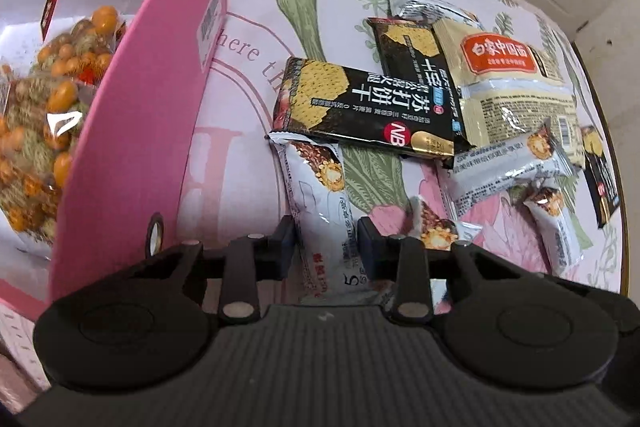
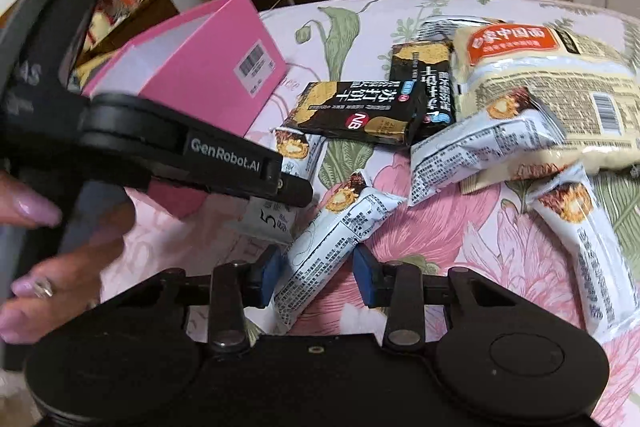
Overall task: Organize snacks
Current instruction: 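Lower the left tool onto a white cake bar and grasp it, then carry the white cake bar with the left tool into the pink box and release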
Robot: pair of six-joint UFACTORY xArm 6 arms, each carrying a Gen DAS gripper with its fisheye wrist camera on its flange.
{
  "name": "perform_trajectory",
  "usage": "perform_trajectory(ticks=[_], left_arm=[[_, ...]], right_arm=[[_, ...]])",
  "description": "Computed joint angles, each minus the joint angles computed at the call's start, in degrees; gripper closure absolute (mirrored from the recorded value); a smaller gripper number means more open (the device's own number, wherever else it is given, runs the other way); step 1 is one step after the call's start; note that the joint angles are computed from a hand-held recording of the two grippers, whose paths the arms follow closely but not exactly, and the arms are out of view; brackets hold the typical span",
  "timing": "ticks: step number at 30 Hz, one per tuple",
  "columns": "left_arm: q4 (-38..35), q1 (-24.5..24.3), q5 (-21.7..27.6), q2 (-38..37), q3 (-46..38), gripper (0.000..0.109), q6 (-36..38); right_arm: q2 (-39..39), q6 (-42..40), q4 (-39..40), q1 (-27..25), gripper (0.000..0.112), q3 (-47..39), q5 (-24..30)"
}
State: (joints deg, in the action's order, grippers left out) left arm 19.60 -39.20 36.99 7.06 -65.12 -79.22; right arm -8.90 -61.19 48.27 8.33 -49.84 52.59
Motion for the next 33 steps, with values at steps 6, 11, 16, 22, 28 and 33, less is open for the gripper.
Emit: perform_trajectory(ticks=[6, 11, 16, 22, 28, 33], left_arm=[[5.2, -1.7, 3.2, 1.2, -1.8, 0.08, -2.7], [2.7, -2.2, 3.3, -1.1, -0.3, 0.081, -0.1], [6.2, -4.8, 5.2, -5.2, 1.6, 0.081, -3.2], [5.6, -7.4, 5.6, -11.2, 5.5, 0.081, -5.1], [5.5, -10.3, 9.6, -16.3, 6.2, 0.081, -5.2], [6.2, -12.7, 14.3, -20.6, 6.3, 0.081, -5.3]], right_arm=[[1.2, 2.4, 1.8, 0.9, 0.067, 0.0, -0.7], [0.0, 4.3, 0.7, -0.9, 0.073, -0.3, 2.1], [-2.9, 4.8, -0.2, -5.3, 0.073, -0.4, 7.6], [-6.4, 5.6, -2.4, -9.3, 0.073, -1.3, 12.6], [-11.0, 5.3, -4.7, -10.3, 0.073, -0.5, 15.8], [-16.0, 3.9, -5.4, -9.6, 0.073, 0.0, 18.8]])
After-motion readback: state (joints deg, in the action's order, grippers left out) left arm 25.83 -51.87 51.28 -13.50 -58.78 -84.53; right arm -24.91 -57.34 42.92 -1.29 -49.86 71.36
